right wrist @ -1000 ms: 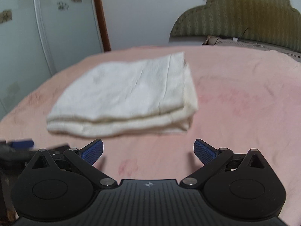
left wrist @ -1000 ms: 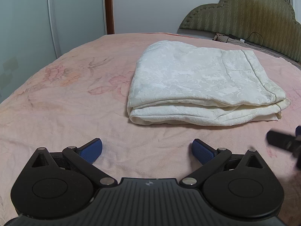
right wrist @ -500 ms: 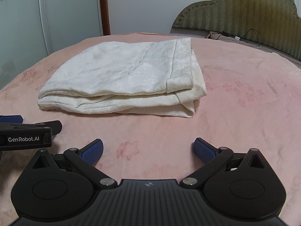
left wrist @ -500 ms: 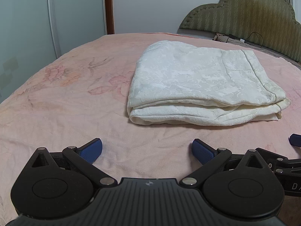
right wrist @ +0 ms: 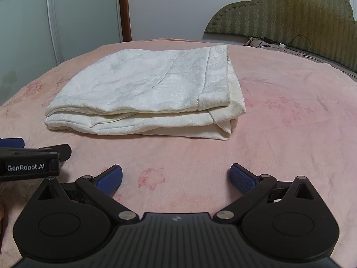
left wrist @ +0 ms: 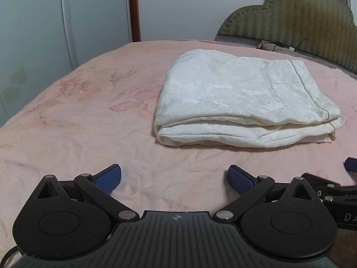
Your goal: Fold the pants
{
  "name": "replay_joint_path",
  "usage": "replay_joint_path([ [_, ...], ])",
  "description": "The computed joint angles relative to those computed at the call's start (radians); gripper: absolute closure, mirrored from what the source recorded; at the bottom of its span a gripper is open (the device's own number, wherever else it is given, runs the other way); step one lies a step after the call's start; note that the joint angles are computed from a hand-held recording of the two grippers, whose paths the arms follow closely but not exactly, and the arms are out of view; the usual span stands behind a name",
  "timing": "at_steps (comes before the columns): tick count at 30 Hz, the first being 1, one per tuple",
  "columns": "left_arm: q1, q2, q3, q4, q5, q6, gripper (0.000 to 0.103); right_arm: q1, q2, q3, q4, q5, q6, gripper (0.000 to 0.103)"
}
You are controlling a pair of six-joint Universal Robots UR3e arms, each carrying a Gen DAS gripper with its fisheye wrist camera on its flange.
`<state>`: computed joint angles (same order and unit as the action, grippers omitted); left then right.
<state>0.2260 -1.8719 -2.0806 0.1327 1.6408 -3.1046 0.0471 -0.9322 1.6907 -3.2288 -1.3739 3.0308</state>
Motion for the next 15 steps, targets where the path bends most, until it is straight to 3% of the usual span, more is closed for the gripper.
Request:
replay_joint_path([
  [15,0.025,0.003,-0.001,-0.013,-0.043,-0.014,0.000,0.004,0.004,-0.010,0.011,-0.008,-0.005,0.000],
])
